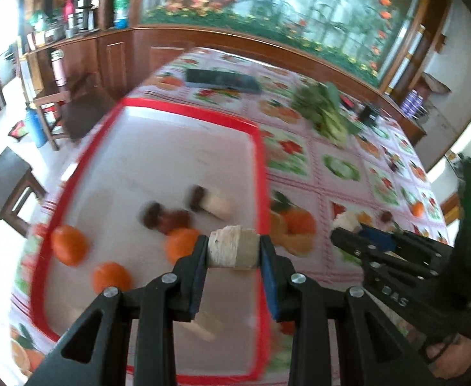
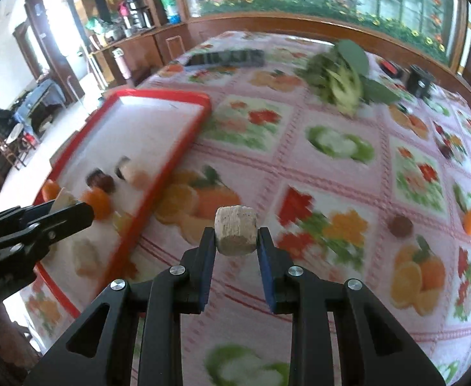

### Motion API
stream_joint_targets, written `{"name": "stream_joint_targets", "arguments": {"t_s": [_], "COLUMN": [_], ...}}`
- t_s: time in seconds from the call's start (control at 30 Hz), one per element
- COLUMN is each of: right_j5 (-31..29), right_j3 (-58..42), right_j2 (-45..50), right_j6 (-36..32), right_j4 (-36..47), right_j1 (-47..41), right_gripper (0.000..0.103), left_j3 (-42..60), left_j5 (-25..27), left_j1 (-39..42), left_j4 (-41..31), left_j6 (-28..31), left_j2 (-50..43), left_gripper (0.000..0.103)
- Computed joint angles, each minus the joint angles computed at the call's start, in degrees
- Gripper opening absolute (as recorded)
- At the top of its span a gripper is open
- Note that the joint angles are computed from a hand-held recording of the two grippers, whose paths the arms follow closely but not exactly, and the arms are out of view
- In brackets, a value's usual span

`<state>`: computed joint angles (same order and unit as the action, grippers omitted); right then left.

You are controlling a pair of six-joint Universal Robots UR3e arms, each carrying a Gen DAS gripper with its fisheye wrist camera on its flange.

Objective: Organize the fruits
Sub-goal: 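Carry both beige rice-cake pieces in both tools over the red tray, then open both tools to drop the rice-cake pieces into the tray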

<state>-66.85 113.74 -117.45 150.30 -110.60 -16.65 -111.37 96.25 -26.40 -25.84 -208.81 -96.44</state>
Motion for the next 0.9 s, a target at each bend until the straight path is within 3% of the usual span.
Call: {"name": "stream_joint_targets", "arguments": {"t_s": [0.23, 0.47, 0.9], "right_j5": [-3.8, -7.3, -10.2], "right_j3": [-7.3, -15.7, -22.9], "right_j2": [14.4, 27.8, 38.7], "right_j6": [10.7, 16.7, 17.4], "right_j4": [-12.1, -18.9, -19.8], "right_j1": [14.0, 22.6, 26.7], "right_gripper": [0.025, 0.025, 0.025], "left_j3": [-0.3, 1.7, 4.9], "left_j5": [0.8, 0.2, 0.5], "left_j1": [7.9, 12.5, 14.9], "left_j4": [-1.0, -0.5, -0.9], "left_j6": [3.3, 2.8, 3.0], "left_j2": [-0.4, -5.0, -10.5], "left_gripper": [0.034, 0.034, 0.034]}}
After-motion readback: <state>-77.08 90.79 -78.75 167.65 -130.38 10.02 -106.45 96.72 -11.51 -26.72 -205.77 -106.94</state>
